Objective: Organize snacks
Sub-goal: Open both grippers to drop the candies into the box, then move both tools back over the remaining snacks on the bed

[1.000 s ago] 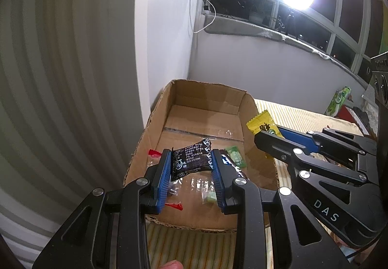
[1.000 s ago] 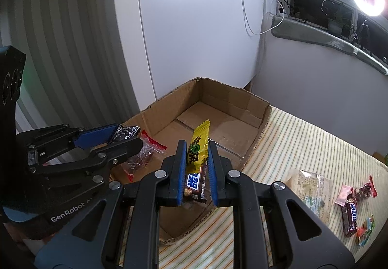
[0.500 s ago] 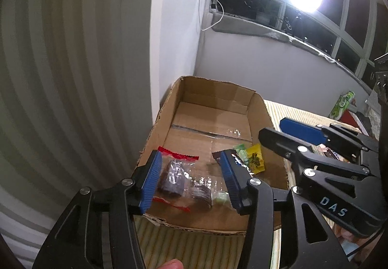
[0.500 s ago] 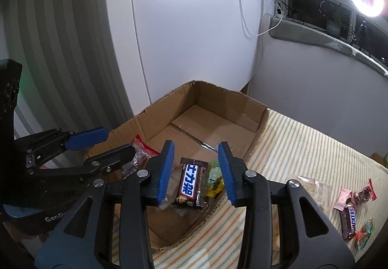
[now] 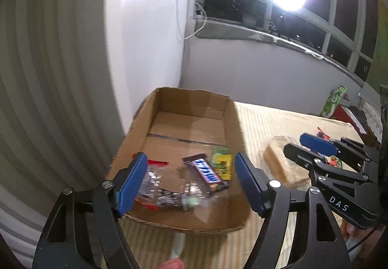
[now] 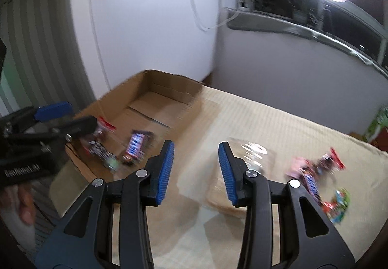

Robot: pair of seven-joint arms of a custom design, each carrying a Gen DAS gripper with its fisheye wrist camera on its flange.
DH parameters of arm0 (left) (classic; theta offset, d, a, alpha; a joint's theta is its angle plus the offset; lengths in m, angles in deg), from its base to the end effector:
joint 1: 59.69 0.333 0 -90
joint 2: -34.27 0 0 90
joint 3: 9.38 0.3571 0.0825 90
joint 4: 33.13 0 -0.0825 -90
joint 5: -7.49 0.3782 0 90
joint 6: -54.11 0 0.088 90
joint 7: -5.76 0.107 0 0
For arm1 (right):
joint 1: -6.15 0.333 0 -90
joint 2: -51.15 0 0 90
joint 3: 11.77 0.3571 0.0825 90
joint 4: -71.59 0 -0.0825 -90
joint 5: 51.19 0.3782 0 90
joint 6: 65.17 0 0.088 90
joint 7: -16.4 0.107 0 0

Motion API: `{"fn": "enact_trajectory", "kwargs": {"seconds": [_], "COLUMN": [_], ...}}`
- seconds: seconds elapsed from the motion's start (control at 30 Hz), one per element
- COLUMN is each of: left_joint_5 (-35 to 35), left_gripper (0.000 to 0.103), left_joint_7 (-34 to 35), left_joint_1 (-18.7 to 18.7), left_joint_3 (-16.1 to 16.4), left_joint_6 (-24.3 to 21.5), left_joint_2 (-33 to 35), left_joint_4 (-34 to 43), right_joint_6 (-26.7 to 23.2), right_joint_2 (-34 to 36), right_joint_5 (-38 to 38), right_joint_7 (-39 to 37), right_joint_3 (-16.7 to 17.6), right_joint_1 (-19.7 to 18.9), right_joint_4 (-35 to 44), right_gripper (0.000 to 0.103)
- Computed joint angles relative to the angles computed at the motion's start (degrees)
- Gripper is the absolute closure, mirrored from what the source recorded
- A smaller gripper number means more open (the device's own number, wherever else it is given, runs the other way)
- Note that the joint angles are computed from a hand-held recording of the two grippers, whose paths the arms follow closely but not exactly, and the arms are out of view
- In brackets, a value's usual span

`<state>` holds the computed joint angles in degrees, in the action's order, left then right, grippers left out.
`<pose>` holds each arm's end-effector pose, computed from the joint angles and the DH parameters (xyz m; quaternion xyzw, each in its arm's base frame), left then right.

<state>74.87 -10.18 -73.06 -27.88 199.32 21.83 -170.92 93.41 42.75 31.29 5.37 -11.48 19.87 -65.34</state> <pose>0.3962 -0.2653 0.4654 -0.7451 0.5061 -0.2820 0.3305 0.4791 0.0758 0.4496 -0.8241 0.3602 -0.1849 0.3963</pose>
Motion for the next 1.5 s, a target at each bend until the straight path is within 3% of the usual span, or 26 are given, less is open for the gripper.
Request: {"fn": "enact_trajectory", "kwargs": {"seconds": [0.07, 0.17, 0.67, 0.93, 1.3, 1.5], "left_joint_5": [-0.18, -0.08, -0.40, -2.91, -6.50, -7.54], "left_gripper": [0.025, 0.024, 0.022, 0.022, 0.022, 0.022], "left_joint_7": [0.63, 1.53, 9.39, 15.52, 20.75, 21.54], "left_joint_1": [-0.59, -1.87, -10.77, -14.84, -18.07, -18.48], "left_joint_3": [-0.82, -1.34, 0.34, 2.89, 5.66, 6.82], "left_joint_6": [-1.46, -2.83, -7.29, -5.75, -3.61, -3.19], "left_joint_2": [1.26, 3.28, 17.80, 25.44, 30.35, 31.03], "left_joint_4": [1.69, 4.21, 19.47, 27.43, 32.22, 32.92], "right_joint_6": [-0.13, -0.53, -3.76, -4.02, -2.25, -5.77], "right_joint_2": [-0.58, -0.67, 4.58, 10.23, 16.95, 16.18], "right_joint_5": [-0.40, -1.09, -4.49, -7.82, -11.84, -13.39], "right_joint_7": [0.06, 0.06, 2.03, 5.40, 9.52, 8.53], "right_joint_3": [-0.96, -2.68, -8.51, -7.49, -4.96, -3.75], "right_joint_1": [-0.98, -2.99, -15.13, -18.71, -20.62, -20.97], "right_joint_4": [-0.45, -0.63, 2.65, 6.15, 13.02, 11.77], "right_gripper": [0.062, 0.045, 0.045, 0.045, 0.045, 0.045]}}
